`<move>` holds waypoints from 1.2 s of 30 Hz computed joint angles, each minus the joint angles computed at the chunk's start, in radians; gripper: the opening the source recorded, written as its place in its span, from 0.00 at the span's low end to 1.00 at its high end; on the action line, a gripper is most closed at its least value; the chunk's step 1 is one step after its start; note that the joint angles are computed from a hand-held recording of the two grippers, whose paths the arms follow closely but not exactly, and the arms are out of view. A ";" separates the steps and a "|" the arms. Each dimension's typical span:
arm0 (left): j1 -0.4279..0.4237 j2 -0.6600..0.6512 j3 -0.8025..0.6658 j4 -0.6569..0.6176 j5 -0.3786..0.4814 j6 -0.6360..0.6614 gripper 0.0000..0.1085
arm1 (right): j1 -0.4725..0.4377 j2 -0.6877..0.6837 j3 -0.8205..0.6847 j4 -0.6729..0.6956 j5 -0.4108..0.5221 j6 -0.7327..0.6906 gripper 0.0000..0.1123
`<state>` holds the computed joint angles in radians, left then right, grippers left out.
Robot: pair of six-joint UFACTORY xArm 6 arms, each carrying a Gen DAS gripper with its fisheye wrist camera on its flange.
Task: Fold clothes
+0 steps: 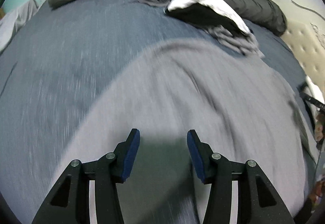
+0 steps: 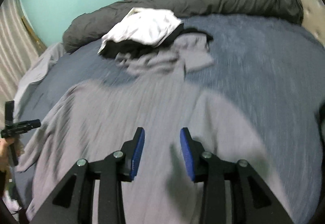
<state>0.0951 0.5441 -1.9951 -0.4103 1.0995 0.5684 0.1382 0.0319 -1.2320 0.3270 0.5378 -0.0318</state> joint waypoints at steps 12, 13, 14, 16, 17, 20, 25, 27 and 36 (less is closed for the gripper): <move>0.071 -0.522 0.713 0.016 0.010 0.118 0.48 | 0.051 -0.577 0.542 0.012 0.232 0.208 0.40; 0.077 -0.548 0.743 0.015 0.019 0.121 0.48 | 0.061 -0.613 0.567 0.004 0.257 0.228 0.41; 0.082 -0.568 0.767 0.015 0.023 0.125 0.49 | 0.073 -0.648 0.592 -0.002 0.280 0.246 0.41; 0.093 -0.601 0.807 0.016 0.042 0.133 0.49 | 0.098 -0.713 0.634 -0.014 0.323 0.281 0.41; 0.099 -0.616 0.824 0.017 0.052 0.136 0.49 | 0.112 -0.738 0.648 -0.022 0.340 0.295 0.41; 0.118 -0.655 0.870 0.028 0.070 0.131 0.49 | 0.158 -0.811 0.687 -0.044 0.380 0.335 0.41; 0.143 -0.720 0.939 0.047 0.061 0.142 0.49 | 0.197 -0.904 0.739 -0.076 0.410 0.400 0.41; 0.157 -0.731 0.953 0.035 0.071 0.146 0.49 | 0.204 -0.927 0.756 -0.085 0.424 0.426 0.42; 0.159 -0.836 1.061 0.004 0.069 0.211 0.43 | 0.254 -0.947 0.796 -0.120 0.425 0.503 0.42</move>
